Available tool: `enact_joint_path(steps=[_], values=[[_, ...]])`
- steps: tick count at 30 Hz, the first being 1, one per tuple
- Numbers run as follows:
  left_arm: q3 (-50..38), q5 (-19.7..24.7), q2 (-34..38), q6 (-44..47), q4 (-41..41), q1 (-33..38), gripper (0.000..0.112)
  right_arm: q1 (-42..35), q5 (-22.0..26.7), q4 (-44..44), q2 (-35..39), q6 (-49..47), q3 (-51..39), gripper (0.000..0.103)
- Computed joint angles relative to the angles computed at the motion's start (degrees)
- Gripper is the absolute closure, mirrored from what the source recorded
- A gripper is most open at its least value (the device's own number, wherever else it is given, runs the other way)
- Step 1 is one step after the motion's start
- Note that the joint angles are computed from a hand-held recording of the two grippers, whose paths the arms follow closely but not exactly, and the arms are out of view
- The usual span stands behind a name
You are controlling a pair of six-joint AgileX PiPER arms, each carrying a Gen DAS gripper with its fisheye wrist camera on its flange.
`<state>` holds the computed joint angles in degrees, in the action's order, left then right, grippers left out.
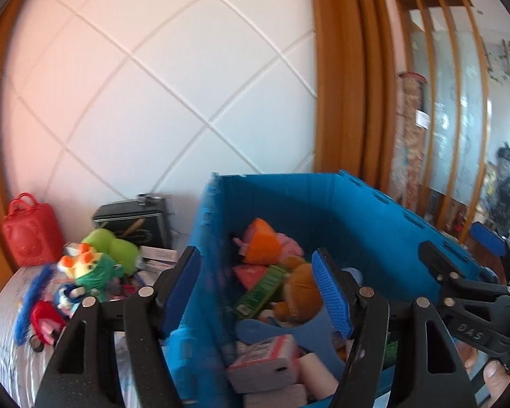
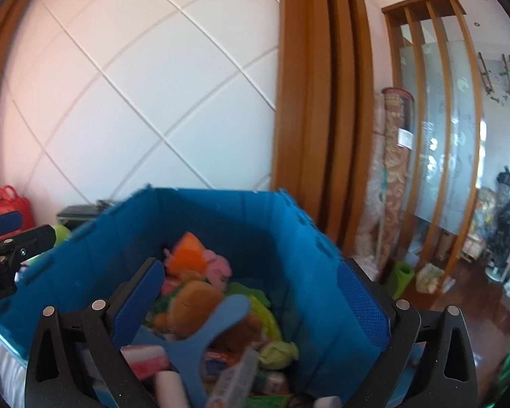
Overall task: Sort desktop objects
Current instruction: 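Carry the pink tissue pack and orange box into the blue crate and release both, then return both tools from the crate toward the pile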
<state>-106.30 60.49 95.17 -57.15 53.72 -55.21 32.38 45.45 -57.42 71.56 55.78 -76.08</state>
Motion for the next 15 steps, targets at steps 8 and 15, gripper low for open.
enact_joint_path(steps=[8, 15], values=[[20.39, 3.13, -15.79, -9.24, 1.93, 8.22, 0.045, 11.94, -6.21, -6.04, 5.86, 6.93, -4.18, 0.0], [36.03, -6.25, -28.49, 1.5, -9.1, 29.92, 0.045, 22.28, -4.81, -4.06, 17.82, 3.82, -17.82, 0.0]])
